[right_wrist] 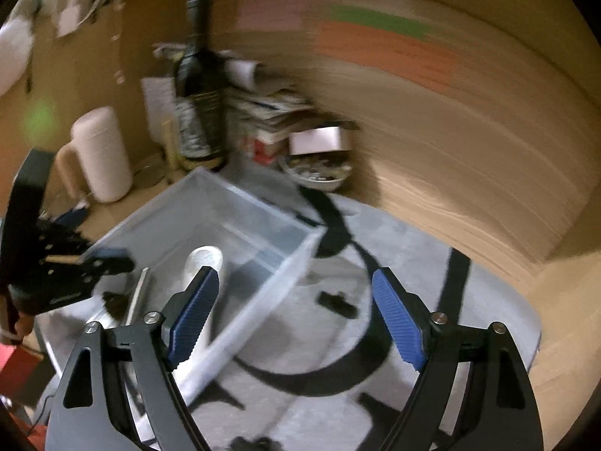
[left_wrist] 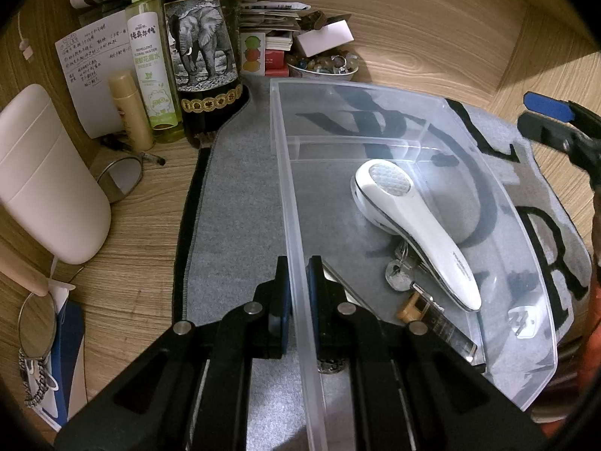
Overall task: Organize rigid objects
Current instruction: 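Move the right gripper to the black charger plug and grasp it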
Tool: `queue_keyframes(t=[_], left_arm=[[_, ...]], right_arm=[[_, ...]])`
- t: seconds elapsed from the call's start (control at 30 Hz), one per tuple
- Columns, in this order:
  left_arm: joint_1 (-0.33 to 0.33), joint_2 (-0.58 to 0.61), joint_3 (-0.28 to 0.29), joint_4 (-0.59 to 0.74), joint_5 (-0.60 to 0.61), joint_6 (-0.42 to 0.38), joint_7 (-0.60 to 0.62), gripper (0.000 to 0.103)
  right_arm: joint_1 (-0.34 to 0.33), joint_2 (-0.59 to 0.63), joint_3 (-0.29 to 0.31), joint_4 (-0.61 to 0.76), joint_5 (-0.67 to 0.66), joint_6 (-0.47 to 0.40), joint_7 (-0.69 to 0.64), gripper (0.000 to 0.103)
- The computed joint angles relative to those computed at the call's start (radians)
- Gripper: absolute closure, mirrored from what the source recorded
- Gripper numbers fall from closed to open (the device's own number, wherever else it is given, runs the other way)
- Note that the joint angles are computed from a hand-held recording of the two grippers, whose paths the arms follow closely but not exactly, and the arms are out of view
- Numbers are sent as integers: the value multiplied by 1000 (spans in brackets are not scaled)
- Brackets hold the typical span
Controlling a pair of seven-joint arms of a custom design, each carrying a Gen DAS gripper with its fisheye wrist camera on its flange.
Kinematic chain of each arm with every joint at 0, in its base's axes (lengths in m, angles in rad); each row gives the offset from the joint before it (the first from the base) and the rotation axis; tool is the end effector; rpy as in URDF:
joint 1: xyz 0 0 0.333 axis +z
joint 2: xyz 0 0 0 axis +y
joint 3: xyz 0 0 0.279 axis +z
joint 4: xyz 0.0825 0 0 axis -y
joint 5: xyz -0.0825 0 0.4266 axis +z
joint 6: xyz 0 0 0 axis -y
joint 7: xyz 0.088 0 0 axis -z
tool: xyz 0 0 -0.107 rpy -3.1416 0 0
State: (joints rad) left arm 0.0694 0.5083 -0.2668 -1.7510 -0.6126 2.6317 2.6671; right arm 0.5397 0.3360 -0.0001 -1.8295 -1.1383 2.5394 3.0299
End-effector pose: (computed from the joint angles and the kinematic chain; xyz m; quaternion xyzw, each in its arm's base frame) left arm 0.7001 -0.1107 0.2676 -0.3803 0.8729 -0.2949 0.0798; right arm 0.5835 0.3620 0.3253 -0.6245 0.6627 -0.3405 0.2342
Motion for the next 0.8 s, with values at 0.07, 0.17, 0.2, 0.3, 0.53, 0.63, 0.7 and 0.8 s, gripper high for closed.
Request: queue_keyframes(t=[0.07, 0.17, 0.2, 0.3, 0.53, 0.63, 0.7, 0.8], left_arm=[[0, 0, 0, 0, 0, 0, 0, 95], [1, 0, -1, 0, 0, 0, 0, 95], [1, 0, -1, 0, 1, 1, 0, 95], [1, 0, -1, -1, 1, 1, 0, 95], [1, -1, -1, -1, 1, 1, -1, 95], [1, -1, -2, -1, 0, 0, 0, 95], [2, -1, -2, -2, -2, -1, 0, 94], [2, -1, -2, -1, -1, -1, 1, 94]], right_arm=[[-11, -18, -9, -26, -5, 13, 32, 21], [-28, -32, -12, -53, -4, 13, 64, 21], [-35, -31, -12, -56, 1, 15, 69, 21], [-60, -17, -13, -63, 29, 45, 75, 21], [-98, 94, -21, -3, 186, 139, -15, 22], [-107, 141, -25, 25, 276, 185, -80, 22], [-118, 170, -16, 47, 350, 194, -153, 33], [-126, 211, -7, 79, 449, 197, -244, 48]])
